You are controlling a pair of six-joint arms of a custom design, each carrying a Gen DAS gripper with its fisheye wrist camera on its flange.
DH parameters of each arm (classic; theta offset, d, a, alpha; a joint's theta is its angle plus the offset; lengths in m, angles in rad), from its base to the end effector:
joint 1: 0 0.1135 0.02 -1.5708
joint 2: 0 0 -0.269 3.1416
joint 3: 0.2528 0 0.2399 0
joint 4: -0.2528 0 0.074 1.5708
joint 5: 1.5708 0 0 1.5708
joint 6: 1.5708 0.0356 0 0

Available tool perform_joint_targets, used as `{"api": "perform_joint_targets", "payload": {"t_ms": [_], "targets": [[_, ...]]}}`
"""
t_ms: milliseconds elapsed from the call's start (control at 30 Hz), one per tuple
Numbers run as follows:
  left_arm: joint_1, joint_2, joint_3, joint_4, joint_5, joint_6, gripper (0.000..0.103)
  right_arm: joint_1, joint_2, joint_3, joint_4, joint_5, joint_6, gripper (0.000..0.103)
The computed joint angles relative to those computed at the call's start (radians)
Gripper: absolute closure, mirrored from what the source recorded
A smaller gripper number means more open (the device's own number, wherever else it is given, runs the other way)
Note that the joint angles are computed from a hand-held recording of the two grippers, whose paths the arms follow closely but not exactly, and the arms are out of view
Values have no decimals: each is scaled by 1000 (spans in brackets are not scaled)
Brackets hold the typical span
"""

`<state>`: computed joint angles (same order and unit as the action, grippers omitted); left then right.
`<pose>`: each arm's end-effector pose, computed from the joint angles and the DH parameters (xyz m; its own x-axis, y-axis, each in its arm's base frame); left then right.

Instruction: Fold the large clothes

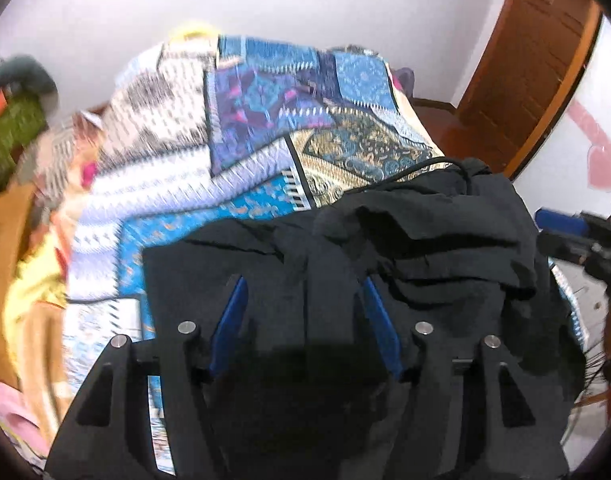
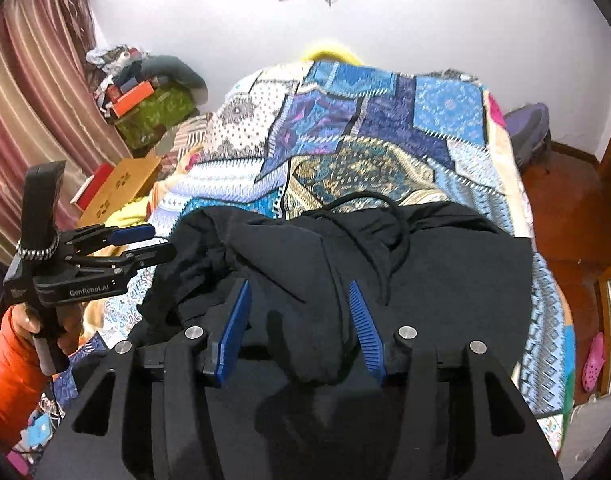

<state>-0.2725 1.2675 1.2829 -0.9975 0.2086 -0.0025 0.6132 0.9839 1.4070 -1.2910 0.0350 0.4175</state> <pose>0.2209 -0.0694 0.3433 -0.8019 0.2216 -0.5548 0.3721 0.9118 -0.1736 0.1062 0.0732 0.4040 -0.7961 -0.0647 -0.6017 -0.2558 0.9370 0.2377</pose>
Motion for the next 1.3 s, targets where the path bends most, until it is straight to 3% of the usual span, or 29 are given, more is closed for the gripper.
{"api": "perform_joint_targets", "payload": {"t_ms": [267,333,400,467,567,667,867,1067,1133,1200,1300], "targets": [[5,112,-23,91,63,-38,44,-172,61,-112,97,-195,-71,56],[10,122,-31,112,87,-41,50,-209,65,-131,118,-239,-74,56],[10,123,-40,129,119,-34,66,-234,64,-149,139,-267,-70,56],[8,120,-44,135,145,-30,74,-225,56,-164,162,-237,-47,56],[-2,93,-55,142,150,-25,82,-243,42,-176,173,-258,-37,72],[-23,34,-71,136,133,-1,85,-235,19,-168,162,-262,-36,78],[-41,-114,-120,85,112,37,85,-108,-45,-92,55,-191,-41,84],[-71,-246,-149,-20,93,32,85,259,-102,-39,-77,100,151,83],[-109,-296,-162,-51,45,13,82,399,-112,-25,-127,191,264,83],[-154,-342,-179,-67,-18,-16,69,507,-120,-21,-166,252,362,82],[-205,-401,-205,-92,-72,-57,62,591,-115,-2,-214,309,448,81]]}}
